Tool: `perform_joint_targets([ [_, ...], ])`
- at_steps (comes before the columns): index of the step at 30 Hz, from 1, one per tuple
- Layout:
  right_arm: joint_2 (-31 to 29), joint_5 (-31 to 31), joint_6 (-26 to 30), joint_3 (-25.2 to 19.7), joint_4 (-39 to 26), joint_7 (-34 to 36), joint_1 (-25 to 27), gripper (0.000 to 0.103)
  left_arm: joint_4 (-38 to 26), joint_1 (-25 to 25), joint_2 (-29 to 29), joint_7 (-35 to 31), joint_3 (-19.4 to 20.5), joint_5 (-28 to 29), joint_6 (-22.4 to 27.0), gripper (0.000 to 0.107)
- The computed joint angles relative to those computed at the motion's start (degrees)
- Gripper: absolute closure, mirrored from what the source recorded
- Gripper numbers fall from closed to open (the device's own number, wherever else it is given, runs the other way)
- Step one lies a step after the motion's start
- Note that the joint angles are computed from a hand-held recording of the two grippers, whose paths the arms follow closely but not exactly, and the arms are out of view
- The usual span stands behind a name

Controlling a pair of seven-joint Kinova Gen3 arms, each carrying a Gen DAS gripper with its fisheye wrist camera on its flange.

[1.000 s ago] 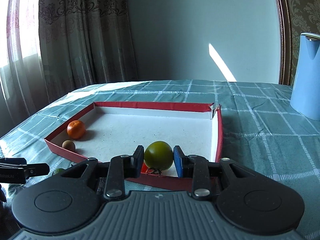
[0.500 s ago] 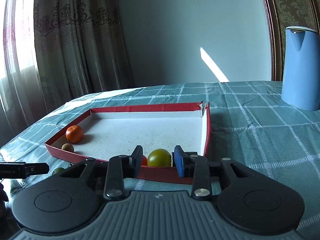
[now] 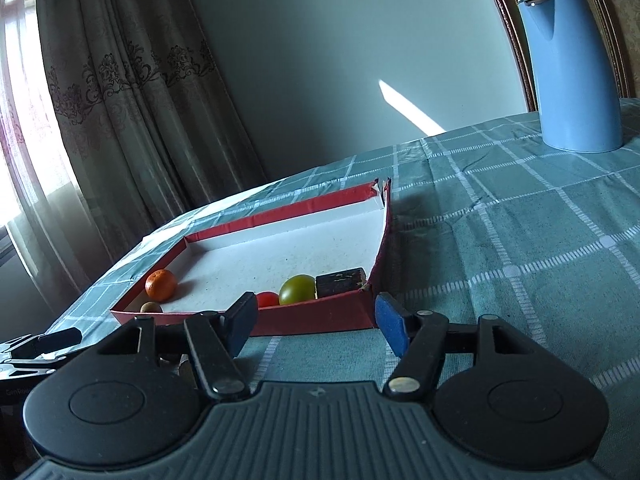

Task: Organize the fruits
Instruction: 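Move the left tool to the red cherry tomato and close on it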

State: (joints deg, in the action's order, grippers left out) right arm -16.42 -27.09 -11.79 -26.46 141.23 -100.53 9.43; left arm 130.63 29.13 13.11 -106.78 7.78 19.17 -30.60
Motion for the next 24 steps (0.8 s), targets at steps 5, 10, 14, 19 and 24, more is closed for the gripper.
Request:
perform_joint_targets([
  [5,0.38,1.16,-0.02,2.19,0.03,-0.6,-2.29,0.038,-4.73,-0.23,0.67,-1.78,-0.69,-0.18,9.02,0.017],
  [10,0.94,2.71,1.12,4.52,-0.45,-1.77,-4.21,0.038,-7.4,-9.25,1.53,2.2,7.52,-5.51,12.92,0.023],
  [14,1.13,3.77,1.44,5.88,-0.5,-3.08,-5.27,0.038,-9.85,-19.86,3.22,10.63,17.2,-14.03,17.05,0.025],
  [19,1.31,4.77,1.83,6.29,-0.7,-4.15,-5.33,0.029,-12.77,-32.64,6.95,22.28,30.2,-21.76,22.18,0.027],
  [24,1.46,5.93,1.76,7.57,-0.63,-5.35,-6.49,0.029,-10.77,-39.42,6.75,33.64,37.01,-31.7,20.5,0.029],
])
